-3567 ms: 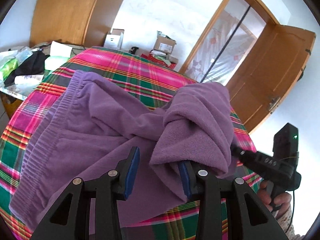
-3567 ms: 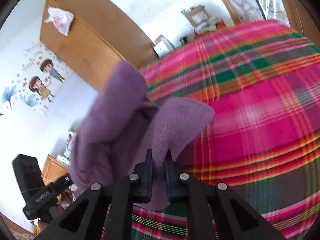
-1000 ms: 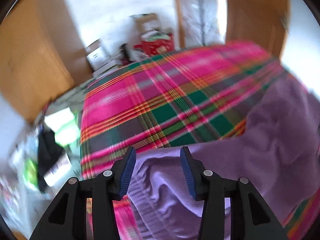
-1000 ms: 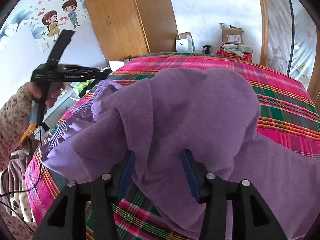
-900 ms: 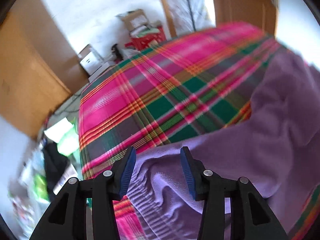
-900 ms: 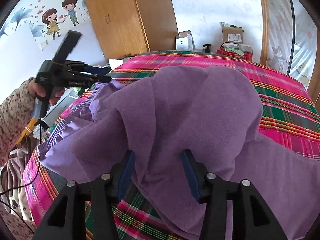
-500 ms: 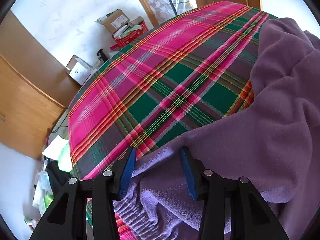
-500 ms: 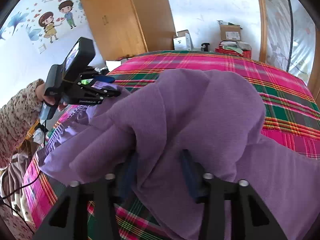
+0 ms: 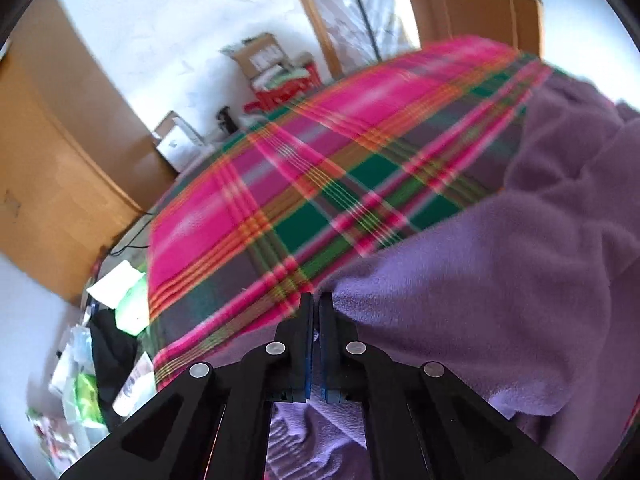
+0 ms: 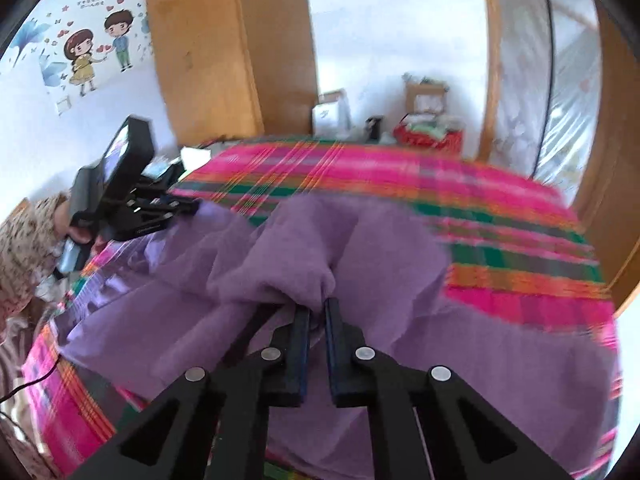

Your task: Fold clothes

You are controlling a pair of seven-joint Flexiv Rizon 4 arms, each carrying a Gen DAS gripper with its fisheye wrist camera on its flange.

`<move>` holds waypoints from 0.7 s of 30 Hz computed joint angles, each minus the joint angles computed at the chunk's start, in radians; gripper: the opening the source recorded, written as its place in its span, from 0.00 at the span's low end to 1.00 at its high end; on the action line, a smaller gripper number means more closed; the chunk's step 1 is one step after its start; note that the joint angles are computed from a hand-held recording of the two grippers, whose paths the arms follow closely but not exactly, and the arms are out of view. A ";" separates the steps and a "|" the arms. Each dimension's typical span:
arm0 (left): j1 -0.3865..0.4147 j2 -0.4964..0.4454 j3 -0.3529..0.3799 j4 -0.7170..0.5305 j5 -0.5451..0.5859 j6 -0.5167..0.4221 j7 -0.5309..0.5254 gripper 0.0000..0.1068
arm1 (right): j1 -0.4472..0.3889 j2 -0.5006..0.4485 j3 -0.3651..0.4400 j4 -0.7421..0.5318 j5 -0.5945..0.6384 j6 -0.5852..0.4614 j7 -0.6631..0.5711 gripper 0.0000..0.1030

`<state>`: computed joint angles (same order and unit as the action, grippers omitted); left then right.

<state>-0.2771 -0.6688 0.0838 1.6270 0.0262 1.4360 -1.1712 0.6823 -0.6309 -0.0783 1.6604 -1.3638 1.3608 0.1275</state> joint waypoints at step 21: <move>-0.038 -0.009 0.116 -0.048 -0.031 0.034 -0.239 0.02 | 0.081 -0.154 -0.067 -0.332 -0.001 -0.408 -0.306 0.06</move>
